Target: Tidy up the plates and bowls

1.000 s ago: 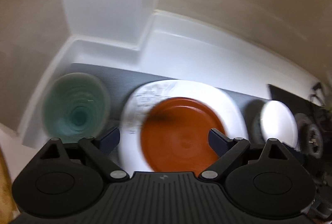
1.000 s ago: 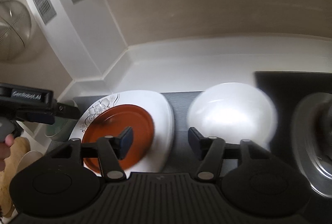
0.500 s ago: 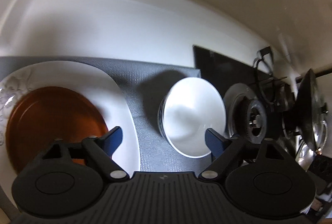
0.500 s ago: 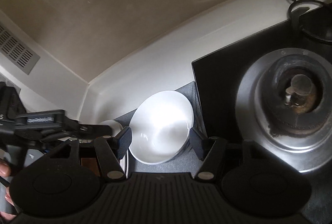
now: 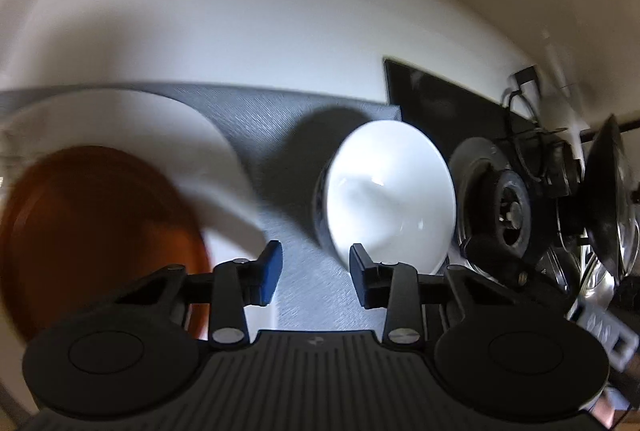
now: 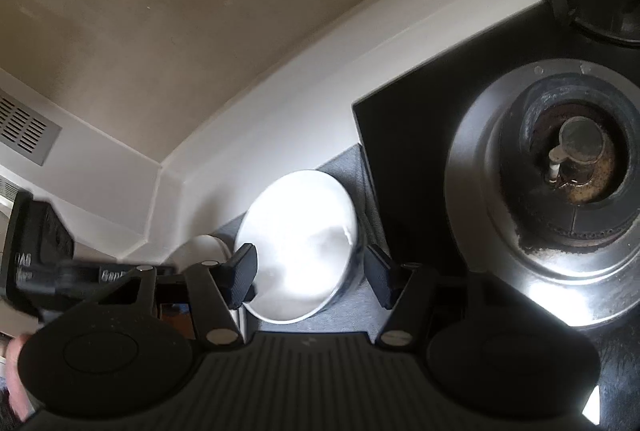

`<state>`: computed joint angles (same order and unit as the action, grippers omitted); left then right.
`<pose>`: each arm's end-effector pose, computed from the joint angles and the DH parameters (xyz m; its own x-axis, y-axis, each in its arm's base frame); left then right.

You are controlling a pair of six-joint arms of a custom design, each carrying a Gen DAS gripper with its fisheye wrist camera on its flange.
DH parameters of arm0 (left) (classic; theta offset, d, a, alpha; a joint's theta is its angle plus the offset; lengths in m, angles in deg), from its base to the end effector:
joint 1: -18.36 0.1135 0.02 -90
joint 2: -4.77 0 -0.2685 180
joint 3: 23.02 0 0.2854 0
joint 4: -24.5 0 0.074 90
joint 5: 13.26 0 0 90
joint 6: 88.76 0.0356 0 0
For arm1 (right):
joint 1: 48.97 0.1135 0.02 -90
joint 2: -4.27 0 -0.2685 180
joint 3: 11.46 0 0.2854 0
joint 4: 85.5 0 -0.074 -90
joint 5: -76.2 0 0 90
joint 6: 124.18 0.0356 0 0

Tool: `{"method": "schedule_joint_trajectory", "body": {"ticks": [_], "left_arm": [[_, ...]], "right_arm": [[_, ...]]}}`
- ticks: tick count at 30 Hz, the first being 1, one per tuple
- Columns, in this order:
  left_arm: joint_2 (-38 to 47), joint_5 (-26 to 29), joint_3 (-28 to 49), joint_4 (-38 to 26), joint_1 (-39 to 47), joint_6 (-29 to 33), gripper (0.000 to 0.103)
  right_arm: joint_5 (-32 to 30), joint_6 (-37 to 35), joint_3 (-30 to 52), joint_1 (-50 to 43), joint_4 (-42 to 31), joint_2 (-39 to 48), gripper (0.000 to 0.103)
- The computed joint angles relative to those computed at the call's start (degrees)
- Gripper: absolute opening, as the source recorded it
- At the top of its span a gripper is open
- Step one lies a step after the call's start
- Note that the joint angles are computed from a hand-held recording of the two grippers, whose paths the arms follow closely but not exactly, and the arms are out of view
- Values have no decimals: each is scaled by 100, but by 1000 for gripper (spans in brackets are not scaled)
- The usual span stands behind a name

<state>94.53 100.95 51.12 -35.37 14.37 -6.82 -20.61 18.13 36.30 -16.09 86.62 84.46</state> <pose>0.3186 -0.0369 0.2021 -0.9795 -0.0599 -0.1924 0.0289 0.9032 -0.4282 0.2484 0.1656 0.1543 -0.8188 0.4063 -0.4055 0.0539 0.7577 0.6503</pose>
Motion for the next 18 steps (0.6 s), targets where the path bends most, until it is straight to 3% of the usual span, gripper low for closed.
{"method": "schedule_joint_trajectory", "body": {"ticks": [3, 5, 9, 16, 18], "left_arm": [[-1022, -588, -514, -192, 445, 132, 56], [-1687, -1077, -830, -276, 887, 321, 59], [-2766, -2388, -1417, -140, 1697, 616, 61], [-3285, -2221, -2094, 525, 3444, 1319, 56], [-3088, -2141, -2128, 657, 3826, 1457, 44]], "right_arm": [[15, 11, -20, 212, 5, -218, 63], [28, 54, 175, 427, -59, -144, 52], [207, -267, 881, 1007, -92, 413, 52], [-185, -436, 2331, 1841, -64, 2009, 52], [-380, -385, 2758, 1957, -79, 2450, 52]]}}
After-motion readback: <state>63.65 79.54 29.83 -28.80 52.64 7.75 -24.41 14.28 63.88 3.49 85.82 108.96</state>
